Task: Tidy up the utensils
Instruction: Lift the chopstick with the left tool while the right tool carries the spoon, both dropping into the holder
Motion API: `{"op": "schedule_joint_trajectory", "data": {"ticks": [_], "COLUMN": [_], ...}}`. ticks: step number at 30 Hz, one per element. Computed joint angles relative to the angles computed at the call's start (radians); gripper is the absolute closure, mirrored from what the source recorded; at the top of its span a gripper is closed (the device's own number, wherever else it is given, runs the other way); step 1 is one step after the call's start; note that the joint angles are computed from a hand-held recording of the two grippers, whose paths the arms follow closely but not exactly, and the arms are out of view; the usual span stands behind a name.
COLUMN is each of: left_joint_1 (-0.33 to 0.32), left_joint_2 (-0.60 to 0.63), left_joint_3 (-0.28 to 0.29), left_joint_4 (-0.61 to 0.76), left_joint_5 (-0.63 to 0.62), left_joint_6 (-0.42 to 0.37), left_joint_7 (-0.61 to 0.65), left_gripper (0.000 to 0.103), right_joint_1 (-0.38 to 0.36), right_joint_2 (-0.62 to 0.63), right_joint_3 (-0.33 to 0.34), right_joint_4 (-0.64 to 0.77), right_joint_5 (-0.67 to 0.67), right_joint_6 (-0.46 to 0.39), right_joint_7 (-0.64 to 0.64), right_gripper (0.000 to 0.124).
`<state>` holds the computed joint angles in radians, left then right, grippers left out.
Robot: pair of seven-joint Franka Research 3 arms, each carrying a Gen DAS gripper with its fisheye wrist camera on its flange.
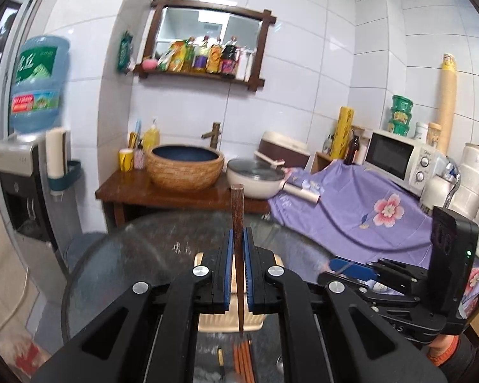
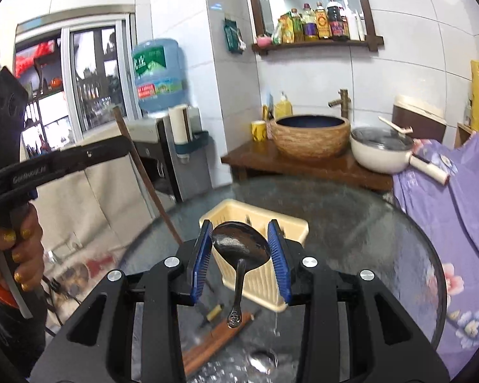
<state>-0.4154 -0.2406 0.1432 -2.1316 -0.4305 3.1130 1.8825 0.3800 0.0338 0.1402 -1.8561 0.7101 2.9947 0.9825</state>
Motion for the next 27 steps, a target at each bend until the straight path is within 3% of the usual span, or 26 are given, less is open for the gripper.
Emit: {"op": "schedule_joint_trajectory", "data": {"ticks": [4,7,13,15,18,20,27], "left_joint_1": [0.012,0.111,0.233,0.263,0.304,0.329,0.406], "left_joint_2": [0.065,0.124,0.224,0.253,0.294,0.318,0.386], "left_joint_3": [0.001,-0.078,-0.167,-0.188,-0.222,-0.243,-0.307], "left_joint_4": [0.166,0.266,0.395,0.413,0.429,0.432,0.418], "left_joint_5": [-0.039,0.097,0.279,0.334,0.298,0.301,0.288], "left_joint_6": [-0.13,-0.16,-0.176,-0.173,-0.197,-0.208,-0.235], "left_joint_7": [0.029,-0.084,-0.255,-0.314,-0.318,-0.335,-0.359], "left_gripper": [0.097,0.097,0.097,0.097,0.097,0.103,0.103], "right_joint_1": [-0.008,-0.003,0.032,0.041,0.044,0.056,0.075], "right_joint_2": [0.072,0.129,0.246,0.27,0.312,0.332,0.377], "right_joint_3": [-0.018,-0.038,-0.094,-0.105,-0.108,-0.121,-0.147], "right_joint_4": [0.157,0.259,0.415,0.423,0.433,0.422,0.383], "right_joint_5": [-0.104,-0.23,-0.469,-0.517,-0.556,-0.586,-0.633], "right_joint_6": [-0.053,-0.061,-0.076,-0.057,-0.064,-0.049,-0.038], "right_joint_7": [0.111,0.226,0.417,0.453,0.478,0.501,0.559], "right_gripper": [0.088,0.088,0.088,0.088,0.088,0.088,0.088]}}
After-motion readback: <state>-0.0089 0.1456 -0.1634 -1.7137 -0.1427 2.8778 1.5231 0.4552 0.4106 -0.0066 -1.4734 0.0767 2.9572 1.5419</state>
